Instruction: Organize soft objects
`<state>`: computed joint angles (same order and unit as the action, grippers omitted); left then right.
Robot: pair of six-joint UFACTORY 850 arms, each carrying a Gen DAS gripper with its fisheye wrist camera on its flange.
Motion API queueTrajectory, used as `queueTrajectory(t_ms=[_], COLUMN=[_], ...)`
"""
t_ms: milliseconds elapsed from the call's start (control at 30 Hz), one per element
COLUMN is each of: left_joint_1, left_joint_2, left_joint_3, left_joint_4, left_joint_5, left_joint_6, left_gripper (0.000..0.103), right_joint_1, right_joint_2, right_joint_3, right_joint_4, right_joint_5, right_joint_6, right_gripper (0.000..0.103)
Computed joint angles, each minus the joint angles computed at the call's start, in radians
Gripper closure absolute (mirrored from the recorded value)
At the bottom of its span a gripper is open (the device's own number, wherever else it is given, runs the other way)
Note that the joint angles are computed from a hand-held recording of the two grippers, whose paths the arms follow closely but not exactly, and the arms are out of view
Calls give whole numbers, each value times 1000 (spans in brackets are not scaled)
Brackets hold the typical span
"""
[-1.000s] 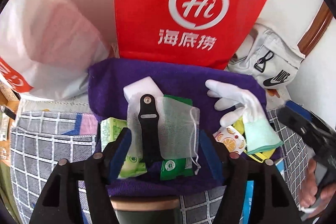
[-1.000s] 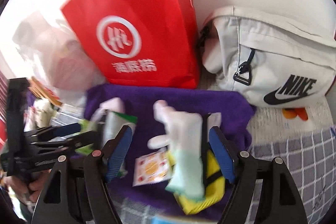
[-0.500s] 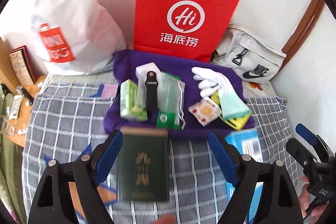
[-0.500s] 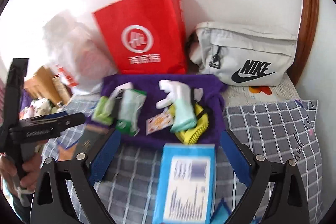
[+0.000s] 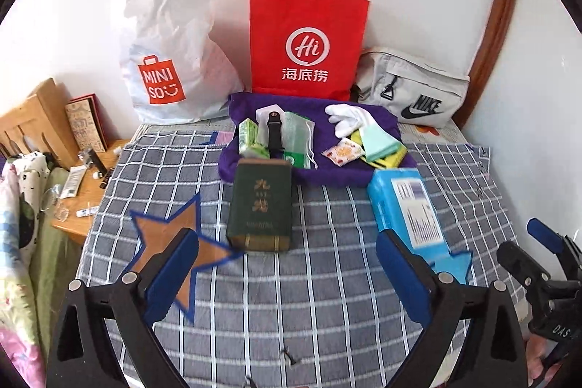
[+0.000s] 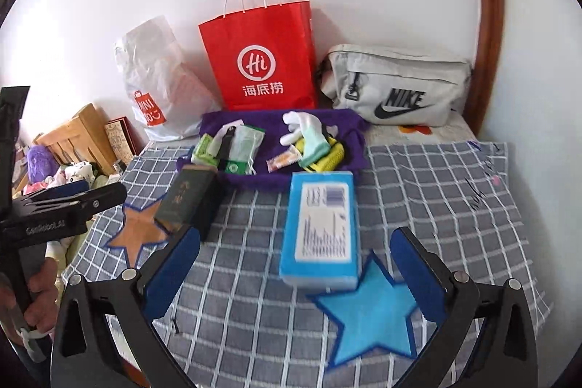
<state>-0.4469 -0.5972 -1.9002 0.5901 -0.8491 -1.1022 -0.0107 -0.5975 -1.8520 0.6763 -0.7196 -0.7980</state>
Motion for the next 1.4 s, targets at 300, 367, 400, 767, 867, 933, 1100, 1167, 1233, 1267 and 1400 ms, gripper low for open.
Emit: queueTrajectory(t_ms=[300, 367, 400, 767, 867, 933, 1100, 1167, 1233, 1267, 1400], left_joint_1=[-99, -115, -123, -163, -169, -172, -175, -174, -174, -173, -172], left_joint_2=[95, 110, 120, 167, 169, 170, 172, 173, 174, 174, 175], left_joint_3=[132, 148, 157, 203, 203, 203, 204, 205, 207, 208, 209], left_joint_4=[127, 150, 164, 230, 234, 239, 241, 239, 241, 240, 238], left_joint_5=[-22, -32, -37, -60, -72, -76, -82, -81, -81, -79, -80], left_joint_6=[-176, -197, -216, -300, -298, -300, -295, -292, -297, -295, -289], left_gripper=[3, 3, 3, 3, 3, 3, 3, 3, 3, 3, 3], right_joint_1=[-39, -49, -53, -78, -76, -73, -66, -64, -64, -64, -66], right_joint_2=[153, 177, 190, 251, 259, 264, 269, 268, 267, 266, 260], right_joint_3=[202, 228, 243, 306, 315, 322, 332, 331, 331, 330, 324], right_joint_4=[42, 68, 77, 131, 135, 126, 119, 115, 118, 116, 123], right_joint_5=[55, 52, 58, 57, 55, 68, 74, 73, 71, 71, 56], right_joint_6=[-66, -95, -108, -171, -189, -183, -179, -176, -179, -176, -172], right_gripper=[0, 0, 0, 0, 0, 0, 0, 0, 0, 0, 0])
